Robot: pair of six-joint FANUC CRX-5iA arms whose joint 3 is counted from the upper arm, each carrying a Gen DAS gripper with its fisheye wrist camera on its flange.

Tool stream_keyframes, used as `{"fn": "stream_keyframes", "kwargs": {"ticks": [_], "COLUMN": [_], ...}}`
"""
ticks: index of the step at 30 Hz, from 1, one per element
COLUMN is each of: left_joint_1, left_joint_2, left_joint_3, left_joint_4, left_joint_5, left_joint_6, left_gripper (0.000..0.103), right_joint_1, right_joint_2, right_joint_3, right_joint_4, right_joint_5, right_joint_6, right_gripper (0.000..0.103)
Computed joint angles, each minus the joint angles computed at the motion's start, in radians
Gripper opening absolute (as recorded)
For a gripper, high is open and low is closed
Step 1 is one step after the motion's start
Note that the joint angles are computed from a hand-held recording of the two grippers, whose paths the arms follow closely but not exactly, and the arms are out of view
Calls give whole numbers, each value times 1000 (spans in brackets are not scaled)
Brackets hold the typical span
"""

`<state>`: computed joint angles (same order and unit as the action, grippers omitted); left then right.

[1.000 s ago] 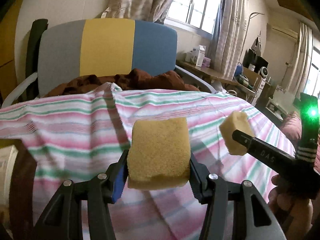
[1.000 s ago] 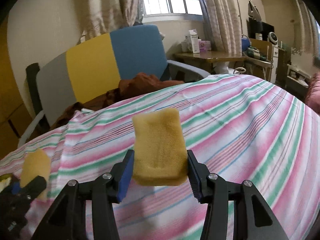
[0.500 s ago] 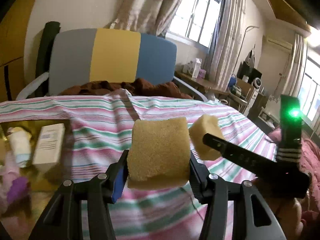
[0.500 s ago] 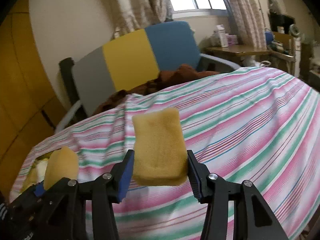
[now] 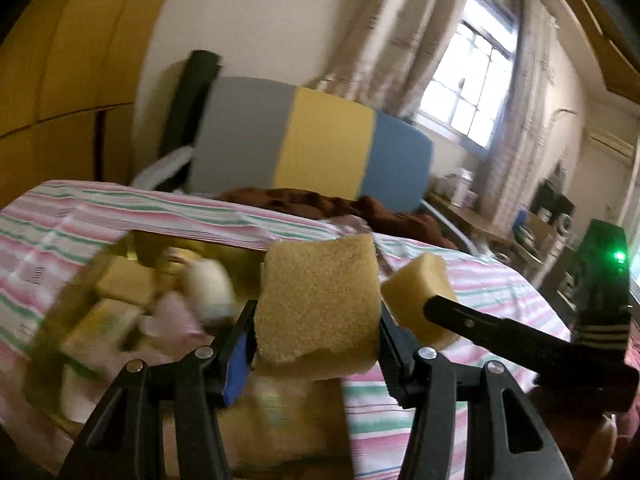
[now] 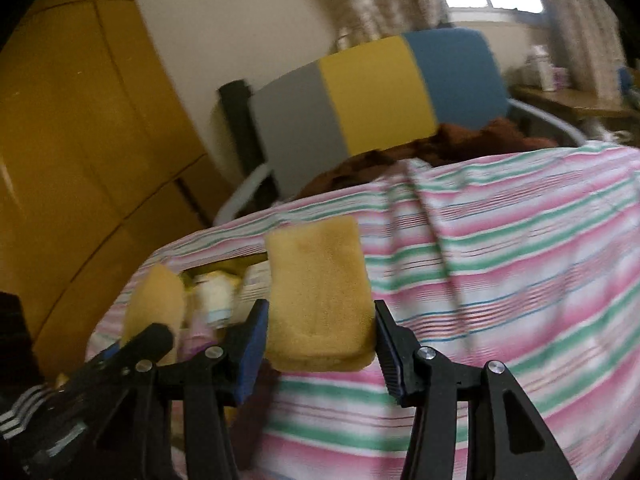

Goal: Organize objects
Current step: 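Carry both yellow sponges into the gold tray and release them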

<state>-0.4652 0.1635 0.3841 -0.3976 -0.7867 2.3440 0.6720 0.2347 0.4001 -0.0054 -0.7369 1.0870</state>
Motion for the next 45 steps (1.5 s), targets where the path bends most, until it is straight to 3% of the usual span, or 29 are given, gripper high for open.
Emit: {"fn": "stream_keyframes", "kwargs": {"ticks": [5, 10, 12, 15, 20, 23, 25, 28, 33, 36, 39, 41, 43, 45], "left_joint_1": [71, 164, 200, 218, 238, 207, 194, 169, 137, 95, 37, 9, -7, -23], "left_joint_2": [-43, -49, -32, -12, -85, -91, -101, -108, -103, -100, -92, -80, -60, -42], "left_joint_3": [-40, -91, -95, -85, -187, -160, -158, -134, -76, -39, 3, 33, 72, 107], "left_joint_4": [-20, 90, 155, 179, 211, 132, 110, 60, 9, -53, -145, -184, -199, -211], "left_joint_5": [-47, -48, -67, -113, -19, -64, -71, -126, -253, -316, -380, -425, -485, -537], "left_joint_6": [27, -35, -75, -96, -39, 41, 59, 111, 166, 170, 173, 169, 156, 146], "left_gripper": [55, 55, 59, 86, 86, 86, 86, 86, 85, 85, 85, 85, 85, 85], "right_joint_1": [34, 74, 81, 83, 74, 84, 88, 85, 65, 69, 70, 80, 100, 122], "right_joint_2": [94, 184, 225, 273, 214, 180, 179, 199, 279, 352, 344, 310, 273, 238], "right_joint_3": [159, 280, 332, 391, 296, 246, 252, 289, 414, 501, 491, 451, 403, 358], "right_joint_4": [-91, -108, -114, -108, -116, -90, -106, -149, -273, -231, -210, -176, -105, -28], "right_joint_5": [-93, -151, -181, -233, -154, -120, -139, -174, -282, -352, -343, -322, -301, -286], "right_joint_6": [78, 98, 95, 50, 46, 81, 137, 213, 305, 257, 223, 206, 170, 124], "right_gripper": [52, 54, 55, 78, 80, 72, 53, 43, 42, 43, 44, 53, 81, 89]}}
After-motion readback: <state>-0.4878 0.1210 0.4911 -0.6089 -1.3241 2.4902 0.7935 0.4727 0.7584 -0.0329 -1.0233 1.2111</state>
